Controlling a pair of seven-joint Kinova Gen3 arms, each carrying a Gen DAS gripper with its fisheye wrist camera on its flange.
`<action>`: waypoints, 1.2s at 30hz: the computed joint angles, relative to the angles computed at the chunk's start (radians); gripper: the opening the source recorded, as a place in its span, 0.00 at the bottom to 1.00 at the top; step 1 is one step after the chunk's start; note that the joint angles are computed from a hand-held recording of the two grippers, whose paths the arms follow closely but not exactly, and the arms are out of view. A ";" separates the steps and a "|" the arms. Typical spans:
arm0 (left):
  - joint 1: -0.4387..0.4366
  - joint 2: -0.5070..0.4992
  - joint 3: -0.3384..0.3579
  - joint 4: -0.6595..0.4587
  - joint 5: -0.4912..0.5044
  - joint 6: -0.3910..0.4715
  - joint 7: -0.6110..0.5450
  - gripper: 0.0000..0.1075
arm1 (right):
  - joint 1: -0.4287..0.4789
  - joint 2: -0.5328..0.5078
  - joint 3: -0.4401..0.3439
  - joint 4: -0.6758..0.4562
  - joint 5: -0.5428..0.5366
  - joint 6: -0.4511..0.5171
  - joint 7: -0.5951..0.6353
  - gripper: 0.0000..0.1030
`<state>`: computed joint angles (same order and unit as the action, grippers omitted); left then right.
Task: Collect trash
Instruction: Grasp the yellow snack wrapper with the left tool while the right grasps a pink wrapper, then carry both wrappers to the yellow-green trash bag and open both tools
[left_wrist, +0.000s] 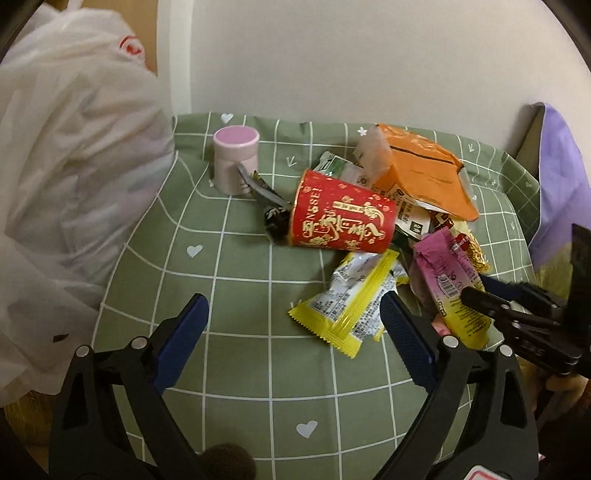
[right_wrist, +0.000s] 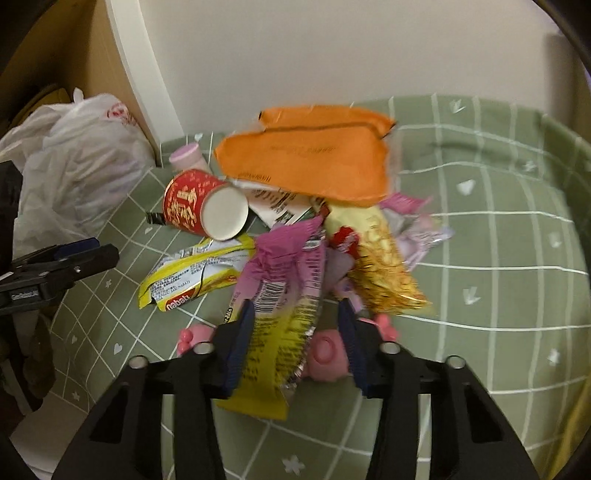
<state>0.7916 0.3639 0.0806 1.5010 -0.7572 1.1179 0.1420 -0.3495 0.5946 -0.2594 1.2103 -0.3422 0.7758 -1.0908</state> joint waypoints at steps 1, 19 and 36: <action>-0.006 -0.003 0.001 0.010 0.003 -0.020 0.003 0.81 | 0.002 0.015 -0.009 -0.023 0.005 0.029 -0.003 0.24; -0.123 0.121 -0.027 -0.127 0.233 -0.206 -0.424 0.58 | 0.077 -0.206 0.068 0.178 0.013 -0.085 -0.063 0.08; 0.063 0.088 -0.076 -0.278 0.045 -0.074 -0.268 0.33 | 0.184 -0.323 0.030 0.334 -0.101 -0.243 -0.019 0.08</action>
<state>0.8547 0.4515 0.0046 1.2231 -0.7125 1.0443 -0.1261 -0.1651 0.2718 -0.2296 1.5443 -0.4434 0.5324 -1.1099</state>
